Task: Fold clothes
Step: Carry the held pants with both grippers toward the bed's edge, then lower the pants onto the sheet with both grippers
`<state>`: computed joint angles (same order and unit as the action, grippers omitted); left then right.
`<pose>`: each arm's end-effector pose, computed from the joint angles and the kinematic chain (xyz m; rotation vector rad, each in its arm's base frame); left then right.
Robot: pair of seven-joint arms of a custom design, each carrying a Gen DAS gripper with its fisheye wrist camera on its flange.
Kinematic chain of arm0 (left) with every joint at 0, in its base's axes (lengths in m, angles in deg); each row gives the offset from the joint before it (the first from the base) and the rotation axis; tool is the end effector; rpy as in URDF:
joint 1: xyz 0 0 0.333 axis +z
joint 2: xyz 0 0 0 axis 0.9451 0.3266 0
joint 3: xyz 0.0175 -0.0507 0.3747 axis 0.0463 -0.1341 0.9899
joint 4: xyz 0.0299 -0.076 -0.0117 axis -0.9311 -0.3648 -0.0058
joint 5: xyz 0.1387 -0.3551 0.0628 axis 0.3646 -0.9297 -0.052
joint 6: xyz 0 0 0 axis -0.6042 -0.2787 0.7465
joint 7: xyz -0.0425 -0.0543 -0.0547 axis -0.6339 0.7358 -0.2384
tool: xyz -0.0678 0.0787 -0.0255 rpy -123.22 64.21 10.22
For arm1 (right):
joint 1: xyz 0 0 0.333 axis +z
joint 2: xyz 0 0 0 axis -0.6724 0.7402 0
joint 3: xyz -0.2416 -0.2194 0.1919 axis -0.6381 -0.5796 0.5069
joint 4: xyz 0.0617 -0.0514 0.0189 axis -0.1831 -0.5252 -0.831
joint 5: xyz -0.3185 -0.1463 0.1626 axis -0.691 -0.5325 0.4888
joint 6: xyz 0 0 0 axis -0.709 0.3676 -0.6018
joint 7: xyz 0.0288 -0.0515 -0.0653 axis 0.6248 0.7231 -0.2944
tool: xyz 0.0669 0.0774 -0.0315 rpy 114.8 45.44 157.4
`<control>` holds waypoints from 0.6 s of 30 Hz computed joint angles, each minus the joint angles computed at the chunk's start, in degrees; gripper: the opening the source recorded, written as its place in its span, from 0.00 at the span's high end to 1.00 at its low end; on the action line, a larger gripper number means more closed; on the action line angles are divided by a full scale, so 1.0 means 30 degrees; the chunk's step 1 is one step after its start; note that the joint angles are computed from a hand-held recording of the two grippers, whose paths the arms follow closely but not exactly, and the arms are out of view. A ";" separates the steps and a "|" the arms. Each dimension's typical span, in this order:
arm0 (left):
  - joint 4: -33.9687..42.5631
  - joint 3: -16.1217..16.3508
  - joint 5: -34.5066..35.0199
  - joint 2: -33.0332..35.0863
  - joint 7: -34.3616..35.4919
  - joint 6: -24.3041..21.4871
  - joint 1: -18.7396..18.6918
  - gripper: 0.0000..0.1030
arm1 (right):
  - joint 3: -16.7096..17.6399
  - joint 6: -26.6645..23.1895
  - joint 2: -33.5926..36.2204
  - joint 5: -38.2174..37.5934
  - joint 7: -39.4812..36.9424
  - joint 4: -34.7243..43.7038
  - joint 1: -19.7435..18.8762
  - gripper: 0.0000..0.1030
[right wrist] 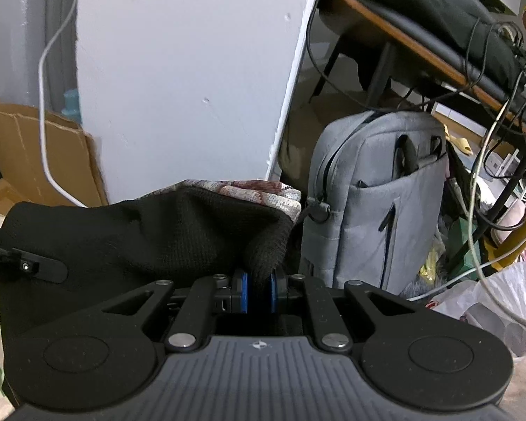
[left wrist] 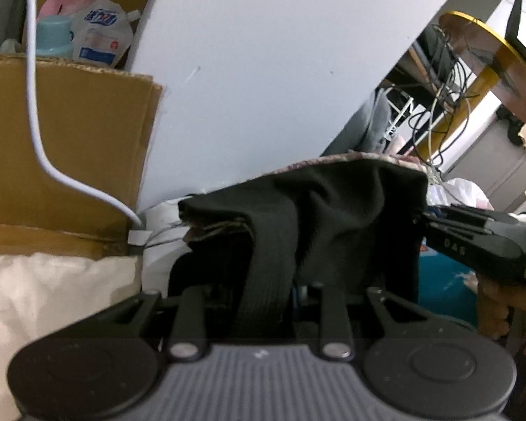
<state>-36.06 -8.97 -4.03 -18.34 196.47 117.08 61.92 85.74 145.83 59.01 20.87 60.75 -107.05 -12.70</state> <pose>0.5076 -0.1430 0.6170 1.7091 -2.2671 1.3402 0.4618 0.3745 0.6646 -1.9292 1.6347 -0.9023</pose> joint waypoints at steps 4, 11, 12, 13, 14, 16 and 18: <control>-0.0289 0.0139 -0.1257 0.0426 0.1888 0.0700 -0.0136 0.71 | -0.0253 0.0789 0.0414 0.0164 -0.0201 -0.0252 -0.0201 0.88; -0.0597 0.0250 -0.4134 0.1313 0.4824 0.0542 0.0214 0.67 | -0.0624 0.1347 0.1155 0.0425 -0.0074 -0.0335 -0.0323 0.87; -0.0653 0.0217 -0.4543 0.1372 0.5286 0.0571 0.0282 0.63 | -0.0677 0.1331 0.1259 0.0386 -0.0082 -0.0348 -0.0331 0.87; -0.0713 0.0163 -0.4748 0.1356 0.5512 0.0635 0.0359 0.61 | -0.0733 0.1269 0.1388 0.0327 -0.0082 -0.0344 -0.0337 0.81; -0.0817 0.0137 -0.4949 0.1291 0.5660 0.0748 0.0443 0.55 | -0.0777 0.1079 0.1488 0.0177 0.0109 -0.0300 -0.0304 0.75; -0.0911 0.0081 -0.4940 0.1166 0.5621 0.0966 0.0585 0.47 | -0.0855 0.0602 0.1658 -0.0173 0.0618 -0.0195 -0.0213 0.64; -0.0872 0.0112 -0.4547 0.1008 0.5533 0.1175 0.0747 0.38 | -0.0902 0.0137 0.1731 -0.0715 0.1307 -0.0074 -0.0071 0.60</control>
<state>-38.67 -8.63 -17.67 -15.32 213.07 120.60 64.16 83.03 146.24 64.20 18.73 64.68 -107.27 -12.92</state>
